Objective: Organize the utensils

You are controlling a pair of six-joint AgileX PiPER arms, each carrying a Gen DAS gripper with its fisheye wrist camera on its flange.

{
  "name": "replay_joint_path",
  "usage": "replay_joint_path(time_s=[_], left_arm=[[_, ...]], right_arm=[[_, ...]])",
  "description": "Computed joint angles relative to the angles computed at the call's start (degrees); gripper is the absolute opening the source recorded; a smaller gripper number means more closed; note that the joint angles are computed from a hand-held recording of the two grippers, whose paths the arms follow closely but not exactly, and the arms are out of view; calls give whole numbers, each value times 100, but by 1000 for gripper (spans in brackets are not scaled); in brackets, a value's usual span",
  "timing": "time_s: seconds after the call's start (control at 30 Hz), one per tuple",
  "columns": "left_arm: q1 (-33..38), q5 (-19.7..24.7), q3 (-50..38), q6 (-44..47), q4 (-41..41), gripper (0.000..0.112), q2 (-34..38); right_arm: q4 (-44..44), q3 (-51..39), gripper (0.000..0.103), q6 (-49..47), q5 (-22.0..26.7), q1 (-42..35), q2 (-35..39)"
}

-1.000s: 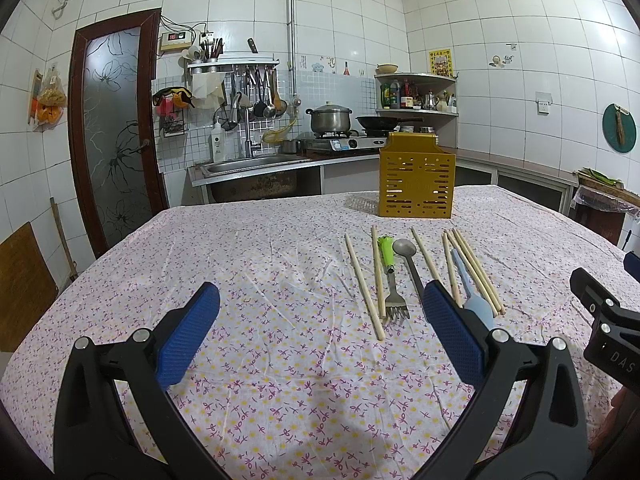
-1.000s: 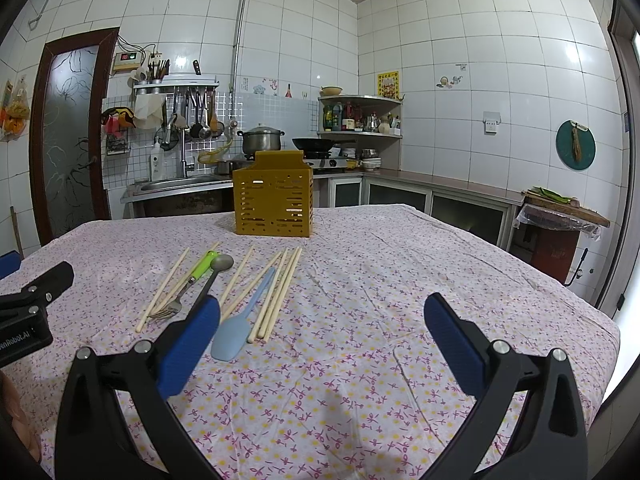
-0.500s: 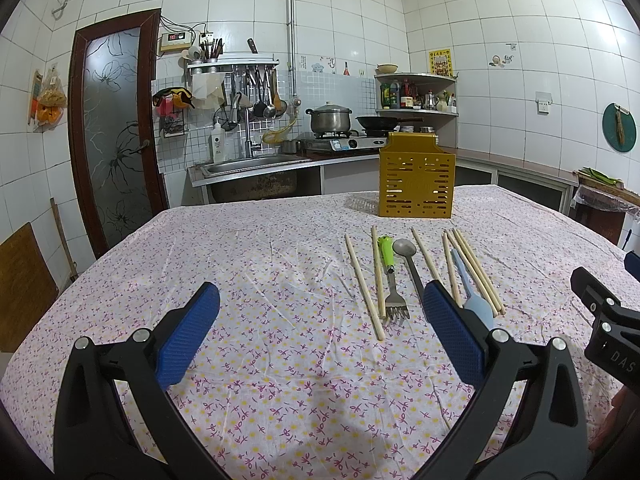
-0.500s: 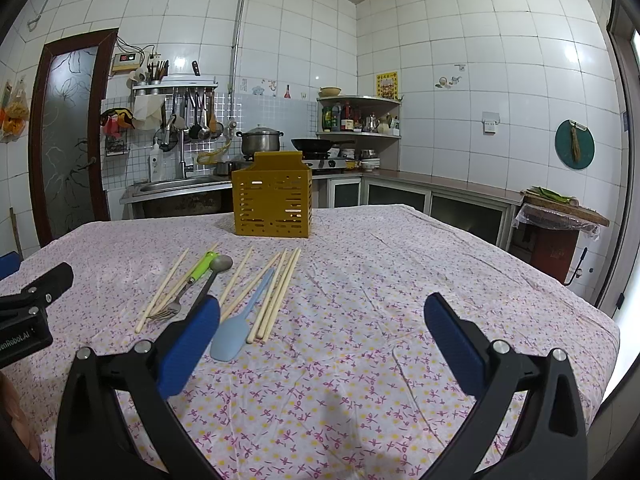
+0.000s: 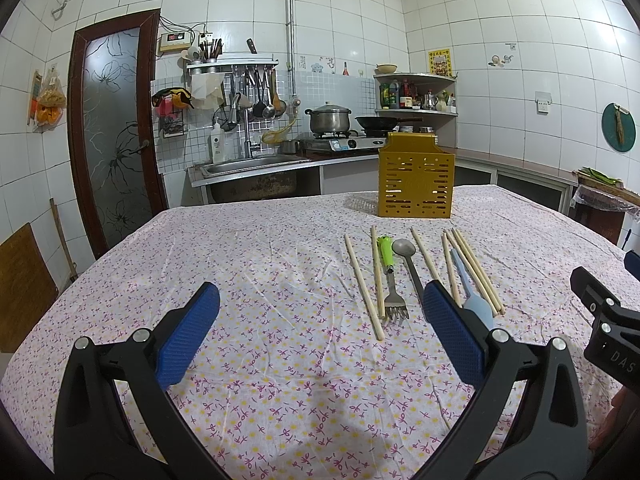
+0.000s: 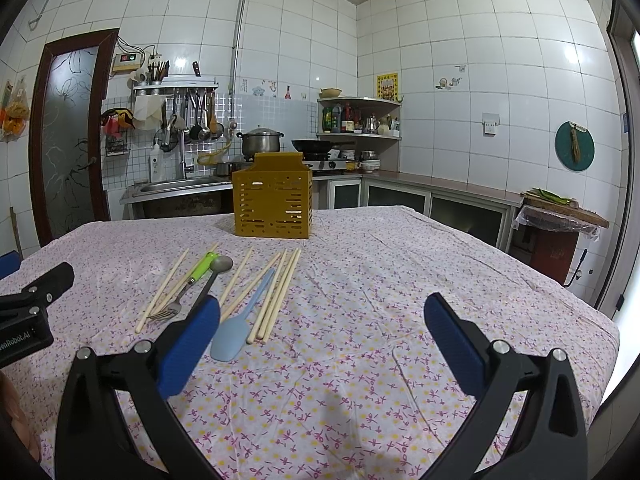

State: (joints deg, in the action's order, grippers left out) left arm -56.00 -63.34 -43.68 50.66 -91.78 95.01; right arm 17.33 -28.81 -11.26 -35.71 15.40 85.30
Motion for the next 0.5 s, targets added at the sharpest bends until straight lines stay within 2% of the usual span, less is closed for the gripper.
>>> replay_joint_path(time_s=[0.5], left_arm=[[36, 89, -24, -7, -9, 98, 49]], right_arm=[[-69, -22, 99, 114, 116, -33, -50]])
